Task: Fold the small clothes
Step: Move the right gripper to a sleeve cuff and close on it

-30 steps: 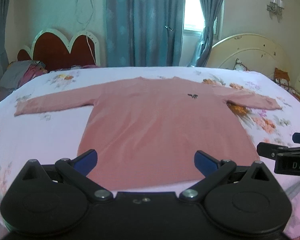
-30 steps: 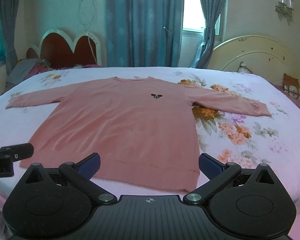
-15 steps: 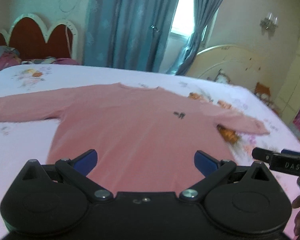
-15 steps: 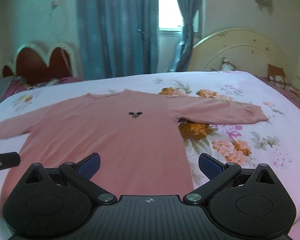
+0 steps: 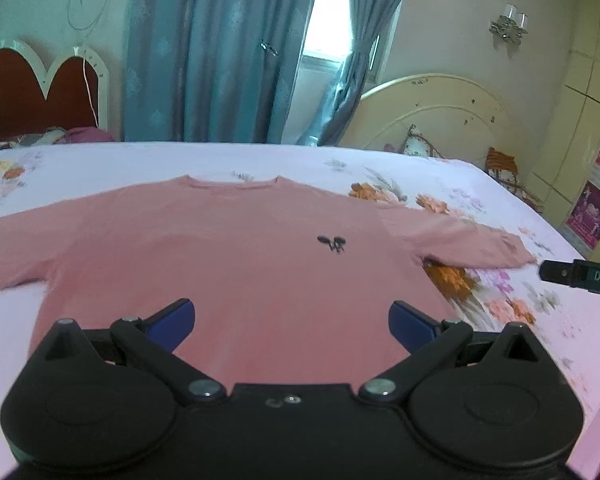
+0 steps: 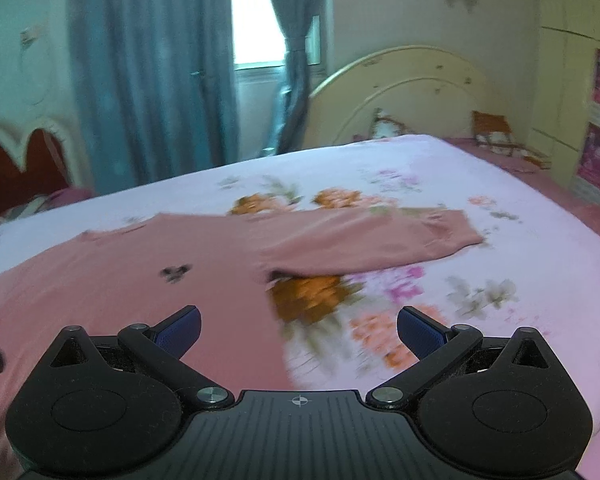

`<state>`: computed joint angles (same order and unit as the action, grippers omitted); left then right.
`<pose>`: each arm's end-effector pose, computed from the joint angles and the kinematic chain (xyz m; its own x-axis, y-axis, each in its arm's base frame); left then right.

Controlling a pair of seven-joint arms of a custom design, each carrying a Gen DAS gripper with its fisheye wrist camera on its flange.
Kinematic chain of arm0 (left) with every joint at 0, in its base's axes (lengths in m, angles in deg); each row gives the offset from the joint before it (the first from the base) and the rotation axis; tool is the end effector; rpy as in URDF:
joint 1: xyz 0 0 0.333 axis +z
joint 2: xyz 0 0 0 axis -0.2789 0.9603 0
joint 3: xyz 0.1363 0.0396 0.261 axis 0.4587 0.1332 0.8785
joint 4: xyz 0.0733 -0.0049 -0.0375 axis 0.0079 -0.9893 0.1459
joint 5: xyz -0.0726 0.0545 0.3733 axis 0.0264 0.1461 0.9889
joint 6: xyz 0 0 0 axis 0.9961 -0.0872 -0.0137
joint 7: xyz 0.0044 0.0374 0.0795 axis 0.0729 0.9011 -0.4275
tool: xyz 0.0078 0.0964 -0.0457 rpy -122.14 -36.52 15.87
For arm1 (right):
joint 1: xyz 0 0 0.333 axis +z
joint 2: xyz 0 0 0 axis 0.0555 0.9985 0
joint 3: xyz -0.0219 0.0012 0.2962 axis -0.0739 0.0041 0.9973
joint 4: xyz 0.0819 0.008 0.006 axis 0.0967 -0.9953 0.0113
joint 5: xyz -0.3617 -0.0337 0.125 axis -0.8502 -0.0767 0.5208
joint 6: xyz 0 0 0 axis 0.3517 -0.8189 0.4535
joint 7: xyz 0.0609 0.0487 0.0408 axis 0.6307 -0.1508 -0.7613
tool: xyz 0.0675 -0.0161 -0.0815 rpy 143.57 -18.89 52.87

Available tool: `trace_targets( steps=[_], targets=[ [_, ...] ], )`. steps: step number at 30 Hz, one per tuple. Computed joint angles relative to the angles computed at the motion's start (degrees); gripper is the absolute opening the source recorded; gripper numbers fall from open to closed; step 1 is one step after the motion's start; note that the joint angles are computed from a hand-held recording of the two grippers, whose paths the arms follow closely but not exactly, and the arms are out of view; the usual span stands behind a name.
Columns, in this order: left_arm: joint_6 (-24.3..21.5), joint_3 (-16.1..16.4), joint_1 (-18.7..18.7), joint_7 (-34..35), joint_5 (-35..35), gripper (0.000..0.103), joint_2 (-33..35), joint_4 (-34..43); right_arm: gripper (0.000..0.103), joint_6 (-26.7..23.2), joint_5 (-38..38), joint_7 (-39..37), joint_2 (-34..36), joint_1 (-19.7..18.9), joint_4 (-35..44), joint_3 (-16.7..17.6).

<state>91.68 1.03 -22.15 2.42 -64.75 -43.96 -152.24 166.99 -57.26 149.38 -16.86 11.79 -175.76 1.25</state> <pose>0.4673 -0.2317 0.5807 -0.1065 -0.9814 0.1596 -0.5936 -0.0660 -0.8020 0.4621 0.1733 0.6339 -0.1344 -0.9895 -0.0538 -0.6389 0.1280 -0.7586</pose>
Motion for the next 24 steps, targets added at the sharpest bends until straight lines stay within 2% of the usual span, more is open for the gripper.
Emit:
trace_targets(
  steps=[2, 3, 5, 6, 7, 8, 13, 16, 21, 24],
  targets=[
    [1.5, -5.0, 6.3, -9.4, 9.9, 0.103, 2.2, 2.2, 0.103, 2.2, -0.2, 1.6, 1.5, -1.5, 0.1, -1.2],
    [0.3, -7.2, 8.8, -15.6, 15.3, 0.103, 3.5, 4.1, 0.103, 3.1, 0.0, 1.9, 2.8, -2.3, 0.7, -2.1],
    [-3.0, -8.8, 10.2, -22.7, 21.5, 0.103, 6.8, 8.1, 0.102, 5.7, -0.1, 1.6, 5.2, -3.5, 1.6, -3.7],
    [-6.2, -9.6, 10.2, -25.1, 24.5, 0.103, 8.9, 11.0, 0.095, 6.5, -0.4, 1.3, 6.3, -4.1, 2.3, -4.3],
    [-9.6, -9.7, 9.4, -25.3, 25.8, 0.103, 11.0, 13.7, 0.065, 6.8, 1.0, -0.4, 8.0, -4.2, 3.5, -5.6],
    [-13.2, -9.9, 8.4, -25.2, 27.0, 0.102, 13.9, 17.2, 0.053, 6.9, 3.0, -1.6, 10.0, -4.4, 5.0, -7.0],
    [-22.3, -7.9, 2.1, -32.2, 34.1, 0.102, 23.6, 29.3, 0.052, 10.4, 10.8, -6.2, 18.8, -6.9, 10.5, -12.2],
    [-26.1, -6.5, -1.6, -31.8, 33.8, 0.103, 28.5, 35.6, 0.052, 11.5, 19.0, -10.2, 24.1, -8.6, 13.8, -14.2],
    [-31.4, -4.1, -7.1, -26.7, 32.0, 0.103, 34.6, 43.7, 0.051, 10.8, 29.3, -16.8, 31.2, -11.4, 18.7, -14.7],
    [-33.6, -2.6, -9.8, -24.0, 30.6, 0.103, 37.5, 47.8, 0.051, 12.7, 38.9, -21.8, 33.8, -13.9, 19.9, -13.2]
  ],
)
